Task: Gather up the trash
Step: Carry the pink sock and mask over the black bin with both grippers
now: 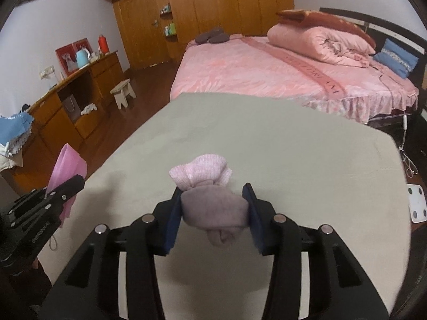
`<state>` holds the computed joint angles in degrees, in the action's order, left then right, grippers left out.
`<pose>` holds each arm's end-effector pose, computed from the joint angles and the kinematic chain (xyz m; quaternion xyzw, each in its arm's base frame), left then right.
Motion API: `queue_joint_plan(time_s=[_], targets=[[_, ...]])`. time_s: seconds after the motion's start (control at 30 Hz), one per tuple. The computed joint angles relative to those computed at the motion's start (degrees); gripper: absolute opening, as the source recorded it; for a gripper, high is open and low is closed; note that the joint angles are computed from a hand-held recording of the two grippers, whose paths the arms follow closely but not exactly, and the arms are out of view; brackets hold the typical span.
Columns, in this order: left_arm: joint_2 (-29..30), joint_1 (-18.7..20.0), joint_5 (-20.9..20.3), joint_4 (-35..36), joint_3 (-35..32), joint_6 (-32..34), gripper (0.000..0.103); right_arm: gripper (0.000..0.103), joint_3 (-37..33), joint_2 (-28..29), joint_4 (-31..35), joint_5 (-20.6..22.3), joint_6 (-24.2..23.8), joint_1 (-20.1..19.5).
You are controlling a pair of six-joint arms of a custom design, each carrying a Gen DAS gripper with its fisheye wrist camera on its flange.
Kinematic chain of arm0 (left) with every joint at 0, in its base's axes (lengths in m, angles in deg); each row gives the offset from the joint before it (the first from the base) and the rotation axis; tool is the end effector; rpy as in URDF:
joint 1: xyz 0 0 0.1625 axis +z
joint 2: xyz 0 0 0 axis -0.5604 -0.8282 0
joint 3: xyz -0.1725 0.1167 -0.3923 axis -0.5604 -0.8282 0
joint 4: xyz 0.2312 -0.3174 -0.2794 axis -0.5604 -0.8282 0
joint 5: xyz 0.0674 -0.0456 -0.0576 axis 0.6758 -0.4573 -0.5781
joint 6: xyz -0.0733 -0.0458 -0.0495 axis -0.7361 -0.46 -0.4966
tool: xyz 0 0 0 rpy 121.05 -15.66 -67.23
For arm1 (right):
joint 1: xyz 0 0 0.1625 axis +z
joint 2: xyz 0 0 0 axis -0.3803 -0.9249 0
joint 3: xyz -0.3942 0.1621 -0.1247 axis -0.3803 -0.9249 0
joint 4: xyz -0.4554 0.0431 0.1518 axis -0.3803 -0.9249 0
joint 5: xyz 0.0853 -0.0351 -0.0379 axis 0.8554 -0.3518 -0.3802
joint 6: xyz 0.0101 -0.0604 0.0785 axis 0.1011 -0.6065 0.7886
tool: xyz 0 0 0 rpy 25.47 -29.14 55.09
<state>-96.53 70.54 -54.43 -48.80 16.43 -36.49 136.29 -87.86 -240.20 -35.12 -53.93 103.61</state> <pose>-0.3997 -0.5795 -0.0529 -0.0094 0.8001 -0.4560 0.3898 0.0218 -0.6942 0.3308 0.3544 -0.8874 0.2356 0.1771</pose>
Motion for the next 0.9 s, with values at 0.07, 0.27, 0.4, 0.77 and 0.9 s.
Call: queue_joint_plan(time_s=[0.07,0.27,0.4,0.77,0.9], targets=[[1.0,-0.6,-0.1,-0.4,-1.6,1.7,0.010,0.043,-0.1,-1.1,0.6,0.6,0.1,-0.3],[4.0,-2.4,-0.4,-5.9,-5.5,9.0,0.010,0.043,-0.5,-4.4,1.9,2.2,-0.3,-1.4],[6.5,-3.5,-0.8,-8.7,-8.8,13.5,0.010,0.043,-0.5,-7.2,2.8,3.7,0.0,-2.4],[13.2,-6.3,-3.5,-15.5,-17.6,24.2,0.010,0.043,-0.9,-13.6,4.5,6.9,-0.3,-5.8],[15.6,-7.3,-5.0,-17.0,-21.0,27.0,0.010,0.043,-1.0,-15.9,5.0,8.3,-0.6,-7.5]])
